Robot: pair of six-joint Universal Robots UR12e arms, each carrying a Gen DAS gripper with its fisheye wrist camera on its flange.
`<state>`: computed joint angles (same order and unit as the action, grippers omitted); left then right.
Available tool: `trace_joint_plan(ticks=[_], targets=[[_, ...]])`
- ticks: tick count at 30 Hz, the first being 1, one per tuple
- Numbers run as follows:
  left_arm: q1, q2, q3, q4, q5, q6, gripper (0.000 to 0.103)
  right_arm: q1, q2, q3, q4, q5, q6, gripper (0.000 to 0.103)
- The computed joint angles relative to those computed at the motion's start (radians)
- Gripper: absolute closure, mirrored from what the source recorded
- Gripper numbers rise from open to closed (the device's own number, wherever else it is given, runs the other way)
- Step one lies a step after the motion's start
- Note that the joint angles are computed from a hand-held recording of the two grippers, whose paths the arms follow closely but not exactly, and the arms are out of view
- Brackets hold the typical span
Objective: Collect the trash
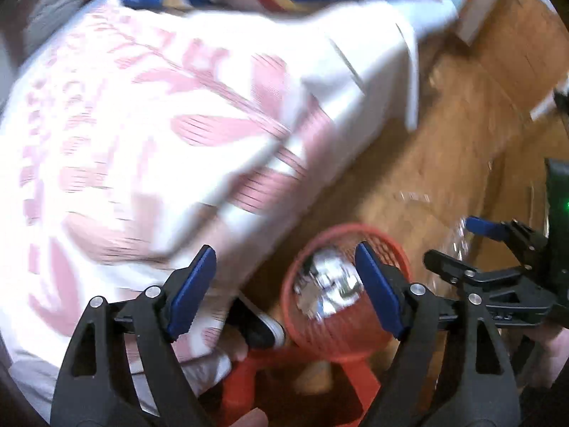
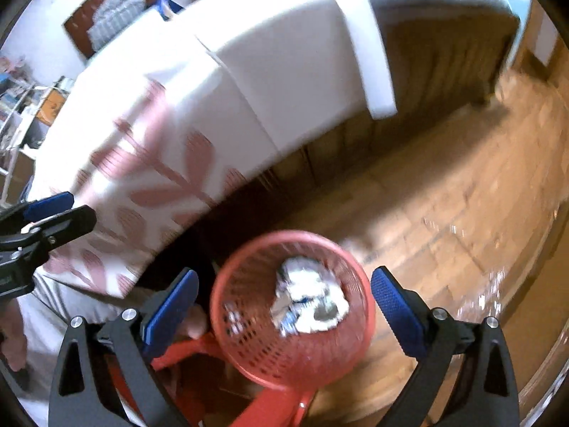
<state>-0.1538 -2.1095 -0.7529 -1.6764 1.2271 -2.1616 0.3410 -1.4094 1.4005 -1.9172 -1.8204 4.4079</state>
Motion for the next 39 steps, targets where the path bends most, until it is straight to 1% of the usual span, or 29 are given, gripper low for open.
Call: trace_joint_plan(ticks=[3, 4, 7, 9, 12, 14, 15, 16, 18, 20, 22, 23, 25, 27, 29, 31, 35, 37, 39], targets=[[0.026, -0.016, 0.038, 0.029, -0.059, -0.076, 0.02, 0.0, 0.031, -0.08, 0.015, -0.053, -0.06, 0.007], [0.039, -0.025, 0.057, 0.043, -0.087, -0.114, 0.02, 0.001, 0.041, -0.101, 0.014, -0.067, -0.075, 0.007], [0.06, -0.037, 0.078, 0.091, -0.117, -0.182, 0.019, 0.005, 0.073, -0.173, 0.004, -0.112, -0.134, 0.007], [0.073, -0.049, 0.098, 0.108, -0.133, -0.222, 0.019, 0.008, 0.101, -0.229, 0.002, -0.137, -0.174, 0.007], [0.098, -0.067, 0.139, 0.128, -0.176, -0.281, 0.019, 0.016, 0.139, -0.296, -0.041, -0.172, -0.238, 0.007], [0.115, -0.087, 0.178, 0.164, -0.204, -0.315, 0.017, 0.02, 0.165, -0.339, -0.073, -0.193, -0.285, 0.007], [0.125, -0.092, 0.19, 0.204, -0.212, -0.338, 0.014, 0.022, 0.182, -0.365, -0.097, -0.213, -0.315, 0.007], [0.132, -0.097, 0.198, 0.24, -0.213, -0.36, 0.013, 0.025, 0.196, -0.383, -0.116, -0.226, -0.338, 0.007], [0.14, -0.121, 0.236, 0.28, -0.205, -0.394, 0.012, 0.027, 0.238, -0.444, -0.153, -0.243, -0.397, 0.007], [0.147, -0.147, 0.277, 0.333, -0.17, -0.456, 0.011, 0.026, 0.279, -0.501, -0.179, -0.243, -0.445, 0.007], [0.153, -0.175, 0.33, 0.325, -0.138, -0.498, 0.011, 0.028, 0.327, -0.574, -0.178, -0.235, -0.487, 0.007], [0.16, -0.179, 0.34, 0.322, -0.132, -0.52, 0.011, 0.03, 0.347, -0.606, -0.172, -0.232, -0.5, 0.007], [0.178, -0.166, 0.322, 0.328, -0.138, -0.559, 0.011, 0.041, 0.382, -0.665, -0.159, -0.235, -0.523, 0.007], [0.196, -0.131, 0.26, 0.372, -0.138, -0.582, 0.011, 0.055, 0.404, -0.707, -0.143, -0.252, -0.541, 0.007], [0.212, -0.092, 0.191, 0.42, -0.134, -0.601, 0.009, 0.071, 0.414, -0.727, -0.137, -0.269, -0.551, 0.007], [0.225, -0.067, 0.142, 0.451, -0.134, -0.605, 0.008, 0.085, 0.42, -0.733, -0.14, -0.274, -0.562, 0.007], [0.223, -0.067, 0.131, 0.452, -0.109, -0.571, 0.008, 0.101, 0.433, -0.746, -0.127, -0.265, -0.604, 0.007], [0.221, -0.075, 0.144, 0.434, -0.095, -0.573, 0.008, 0.098, 0.435, -0.744, -0.131, -0.242, -0.587, 0.007], [0.223, -0.083, 0.155, 0.416, -0.11, -0.587, 0.008, 0.095, 0.433, -0.737, -0.136, -0.233, -0.586, 0.007]])
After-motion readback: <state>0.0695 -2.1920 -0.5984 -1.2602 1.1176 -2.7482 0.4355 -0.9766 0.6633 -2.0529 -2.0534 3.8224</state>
